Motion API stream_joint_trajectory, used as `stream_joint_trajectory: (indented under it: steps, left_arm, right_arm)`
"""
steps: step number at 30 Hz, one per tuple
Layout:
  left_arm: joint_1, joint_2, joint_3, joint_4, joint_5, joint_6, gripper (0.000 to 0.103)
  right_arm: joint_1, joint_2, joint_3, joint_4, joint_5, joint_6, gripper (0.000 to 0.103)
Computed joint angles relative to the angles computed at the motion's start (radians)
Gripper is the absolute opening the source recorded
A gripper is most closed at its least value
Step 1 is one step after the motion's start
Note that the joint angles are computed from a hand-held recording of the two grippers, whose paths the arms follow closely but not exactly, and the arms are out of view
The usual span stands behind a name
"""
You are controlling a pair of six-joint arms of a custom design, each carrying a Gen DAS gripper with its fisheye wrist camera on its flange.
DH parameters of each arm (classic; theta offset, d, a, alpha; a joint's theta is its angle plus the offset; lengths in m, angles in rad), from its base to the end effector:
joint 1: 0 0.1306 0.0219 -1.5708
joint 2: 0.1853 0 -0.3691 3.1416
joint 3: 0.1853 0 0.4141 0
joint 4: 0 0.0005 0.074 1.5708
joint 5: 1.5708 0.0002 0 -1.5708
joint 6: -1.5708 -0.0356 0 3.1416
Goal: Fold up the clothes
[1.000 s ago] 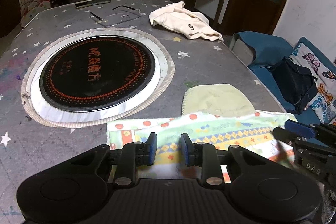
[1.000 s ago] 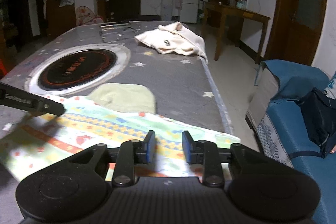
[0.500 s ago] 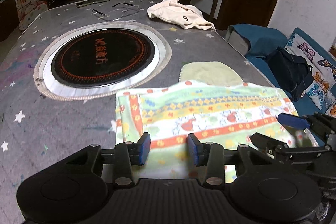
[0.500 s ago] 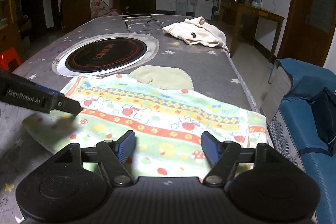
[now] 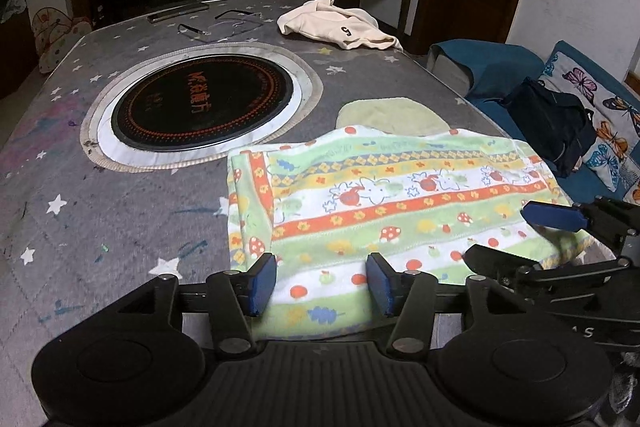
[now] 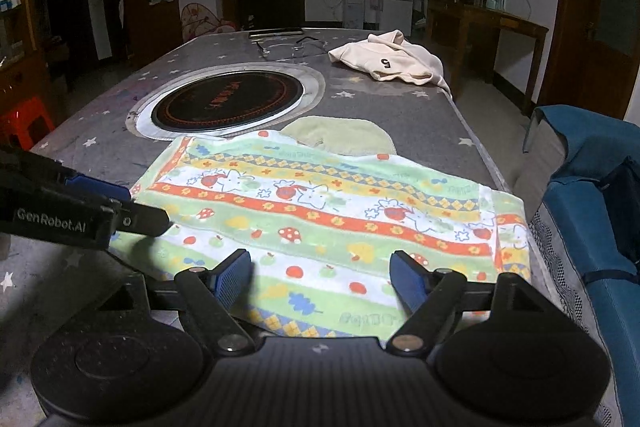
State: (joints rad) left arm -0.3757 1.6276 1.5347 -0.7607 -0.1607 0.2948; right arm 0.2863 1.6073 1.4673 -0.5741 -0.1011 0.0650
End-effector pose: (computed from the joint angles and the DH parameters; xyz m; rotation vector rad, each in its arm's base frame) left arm 0.5547 -0.2132 0.3681 0.0248 2.4128 -0.1140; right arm 0.5706 0.1712 0.3611 -0.4524 2.2461 0.2307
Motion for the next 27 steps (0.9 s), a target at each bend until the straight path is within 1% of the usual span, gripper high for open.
stream_joint_trajectory:
  steps: [2,6,8,10,13,16,19,22,27]
  left_arm:
    - [-0.002,-0.006,-0.008,0.004,-0.003,0.002,0.057]
    - [-0.005,-0.022,-0.028,0.013,-0.007,0.007,0.061]
    - [-0.008,-0.031,-0.039,0.017,-0.016,0.004,0.066]
    - [-0.011,-0.04,-0.049,0.019,-0.024,0.002,0.071]
    - [-0.015,-0.057,-0.07,0.02,-0.025,0.003,0.074]
    - [-0.02,-0.075,-0.091,0.021,-0.025,0.005,0.08]
    - [-0.025,-0.096,-0.116,0.018,-0.023,0.007,0.082]
    - [-0.031,-0.115,-0.138,0.009,-0.022,0.017,0.089]
    - [-0.043,-0.137,-0.168,-0.005,-0.028,0.023,0.093]
  right_arm:
    - [0.002,-0.008,-0.011,0.006,0.004,0.0,0.085]
    - [0.002,-0.015,-0.028,0.01,0.004,-0.006,0.087]
    - [0.001,-0.019,-0.032,0.013,0.002,-0.017,0.088]
    - [0.0,-0.023,-0.036,0.012,0.001,-0.02,0.095]
    - [0.001,-0.032,-0.047,0.016,0.005,-0.025,0.099]
    - [0.001,-0.042,-0.059,0.016,0.012,-0.039,0.103]
    - [0.0,-0.058,-0.077,0.022,0.018,-0.06,0.103]
    - [-0.004,-0.07,-0.09,0.01,0.01,-0.087,0.103]
    - [0.0,-0.091,-0.11,-0.016,0.02,-0.093,0.103]
